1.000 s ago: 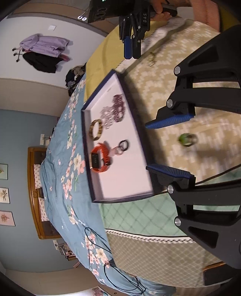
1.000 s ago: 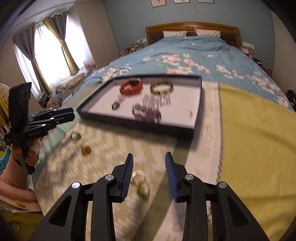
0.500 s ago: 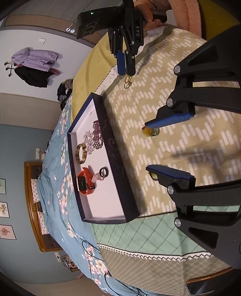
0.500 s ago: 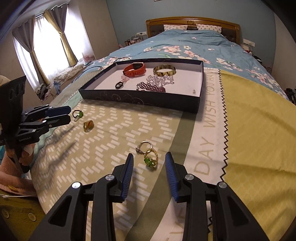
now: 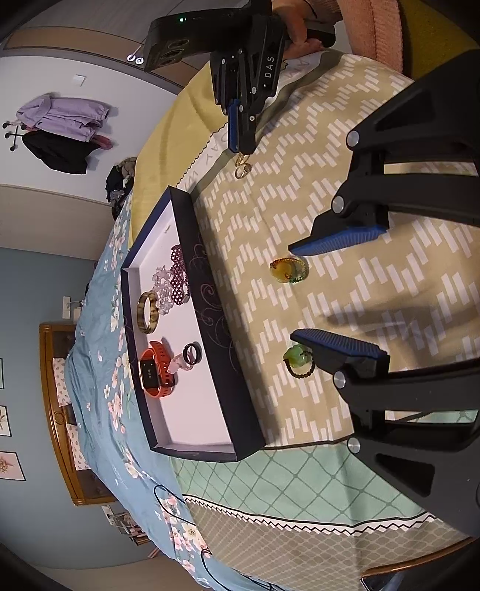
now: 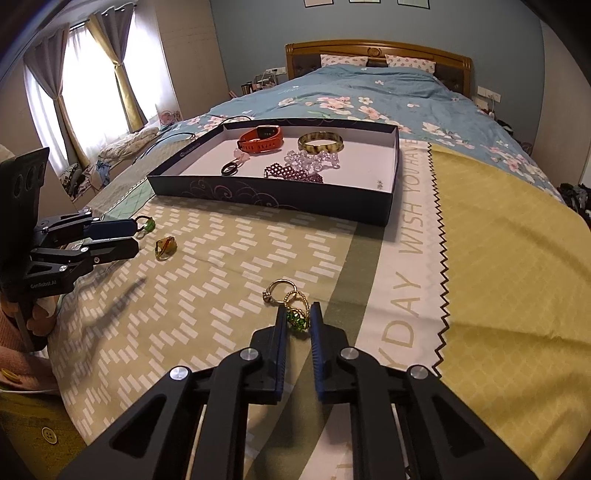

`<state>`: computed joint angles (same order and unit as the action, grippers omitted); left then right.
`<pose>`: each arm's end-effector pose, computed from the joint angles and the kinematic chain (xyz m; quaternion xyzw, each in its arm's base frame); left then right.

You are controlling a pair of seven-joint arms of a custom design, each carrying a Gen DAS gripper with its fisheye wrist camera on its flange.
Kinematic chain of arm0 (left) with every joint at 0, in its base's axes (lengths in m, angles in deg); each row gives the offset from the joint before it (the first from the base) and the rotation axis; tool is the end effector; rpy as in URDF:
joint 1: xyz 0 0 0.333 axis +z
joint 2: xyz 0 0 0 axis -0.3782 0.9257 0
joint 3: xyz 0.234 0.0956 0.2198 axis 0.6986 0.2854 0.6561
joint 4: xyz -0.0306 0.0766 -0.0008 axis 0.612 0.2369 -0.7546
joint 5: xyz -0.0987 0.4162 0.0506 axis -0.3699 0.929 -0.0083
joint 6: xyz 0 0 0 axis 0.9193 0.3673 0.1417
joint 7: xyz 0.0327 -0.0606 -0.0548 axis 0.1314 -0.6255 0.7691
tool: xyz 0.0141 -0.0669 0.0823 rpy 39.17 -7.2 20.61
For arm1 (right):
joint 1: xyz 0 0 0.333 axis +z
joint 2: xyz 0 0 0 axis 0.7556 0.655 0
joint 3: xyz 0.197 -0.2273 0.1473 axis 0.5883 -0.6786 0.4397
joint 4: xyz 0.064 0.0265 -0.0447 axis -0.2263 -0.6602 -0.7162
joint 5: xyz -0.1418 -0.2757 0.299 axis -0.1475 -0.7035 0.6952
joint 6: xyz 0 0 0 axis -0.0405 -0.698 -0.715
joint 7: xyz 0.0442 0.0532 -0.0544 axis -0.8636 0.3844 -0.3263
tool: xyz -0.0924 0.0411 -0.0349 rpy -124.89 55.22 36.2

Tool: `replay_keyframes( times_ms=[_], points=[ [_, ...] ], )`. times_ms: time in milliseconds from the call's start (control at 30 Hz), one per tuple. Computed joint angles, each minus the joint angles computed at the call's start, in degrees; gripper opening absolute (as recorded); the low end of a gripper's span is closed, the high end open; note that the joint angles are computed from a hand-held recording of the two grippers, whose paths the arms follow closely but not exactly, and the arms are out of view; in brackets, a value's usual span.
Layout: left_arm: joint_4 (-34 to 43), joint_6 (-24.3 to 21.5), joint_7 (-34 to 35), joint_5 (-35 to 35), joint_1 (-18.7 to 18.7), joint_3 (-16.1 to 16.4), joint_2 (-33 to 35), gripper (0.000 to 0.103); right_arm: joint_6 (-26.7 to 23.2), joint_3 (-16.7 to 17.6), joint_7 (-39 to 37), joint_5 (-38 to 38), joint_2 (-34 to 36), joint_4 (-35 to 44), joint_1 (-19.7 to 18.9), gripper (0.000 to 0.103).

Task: Organize jewelry
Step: 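Move left gripper to the green-stone ring while right gripper grasps the gold green-stone ring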

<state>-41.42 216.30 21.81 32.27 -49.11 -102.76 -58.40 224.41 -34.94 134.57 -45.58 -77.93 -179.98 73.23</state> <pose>0.4432 -0.3501 0.5007 -0.3933 0.8364 -0.3623 0.1208 0.3810 0.3821 0.4886 -0.6954 0.6193 -0.1912 0.3103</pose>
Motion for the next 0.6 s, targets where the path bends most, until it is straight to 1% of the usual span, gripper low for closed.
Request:
replay_keyframes(
  times_ms=[200, 533, 600],
  points=[
    [-0.55, 0.43, 0.0, -0.6, -0.11, 0.38, -0.64, 0.041, 1.61, 0.38, 1.75, -1.24, -0.66, -0.42, -0.59, 0.01],
    [-1.86, 1.35, -5.21, 3.5, 1.4, 0.33, -1.87, 0.041, 3.78, 1.1, 3.24, -3.12, -0.6, -0.03, -1.72, 0.01],
    [-1.88, 1.32, -4.71, 2.78, 0.73, 0.94, -1.92, 0.041, 4.12, 1.14, 3.42, -3.29, -0.51, 0.05, -1.79, 0.01]
  ],
)
